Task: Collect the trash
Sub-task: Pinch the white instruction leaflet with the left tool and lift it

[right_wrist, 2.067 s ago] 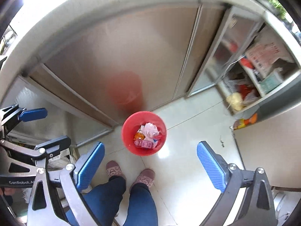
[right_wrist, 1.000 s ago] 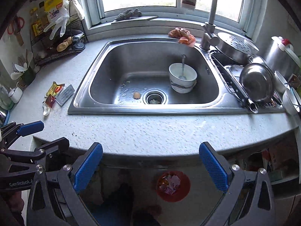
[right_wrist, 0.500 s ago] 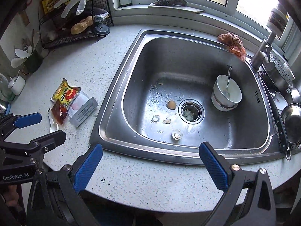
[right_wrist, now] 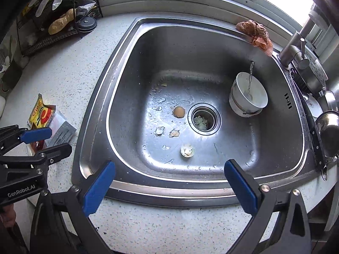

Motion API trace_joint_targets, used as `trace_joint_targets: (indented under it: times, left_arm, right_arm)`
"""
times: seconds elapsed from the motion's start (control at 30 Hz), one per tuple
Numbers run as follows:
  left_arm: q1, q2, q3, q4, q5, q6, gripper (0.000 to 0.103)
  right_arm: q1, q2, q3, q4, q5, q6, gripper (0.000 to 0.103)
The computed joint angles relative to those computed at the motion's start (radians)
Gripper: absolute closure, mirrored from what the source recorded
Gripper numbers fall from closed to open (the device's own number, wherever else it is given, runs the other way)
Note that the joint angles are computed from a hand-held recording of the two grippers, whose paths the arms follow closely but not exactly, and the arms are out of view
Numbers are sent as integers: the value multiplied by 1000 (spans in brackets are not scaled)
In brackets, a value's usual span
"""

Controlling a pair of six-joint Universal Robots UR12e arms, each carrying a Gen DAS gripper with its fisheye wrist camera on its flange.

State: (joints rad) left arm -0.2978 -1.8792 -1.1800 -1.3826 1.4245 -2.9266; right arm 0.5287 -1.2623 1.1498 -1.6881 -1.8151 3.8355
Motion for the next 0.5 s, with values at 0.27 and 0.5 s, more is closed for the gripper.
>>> trace_joint_targets:
  times: [0.27, 0.5]
  left_arm:
    - [-14, 4, -14, 17, 1, 6, 100]
    - [-1, 47, -53, 114, -43, -25, 102]
  right_arm:
    - [-4, -9, 9, 11, -9, 16, 0]
    - [-1, -7, 2, -27, 7, -9, 0]
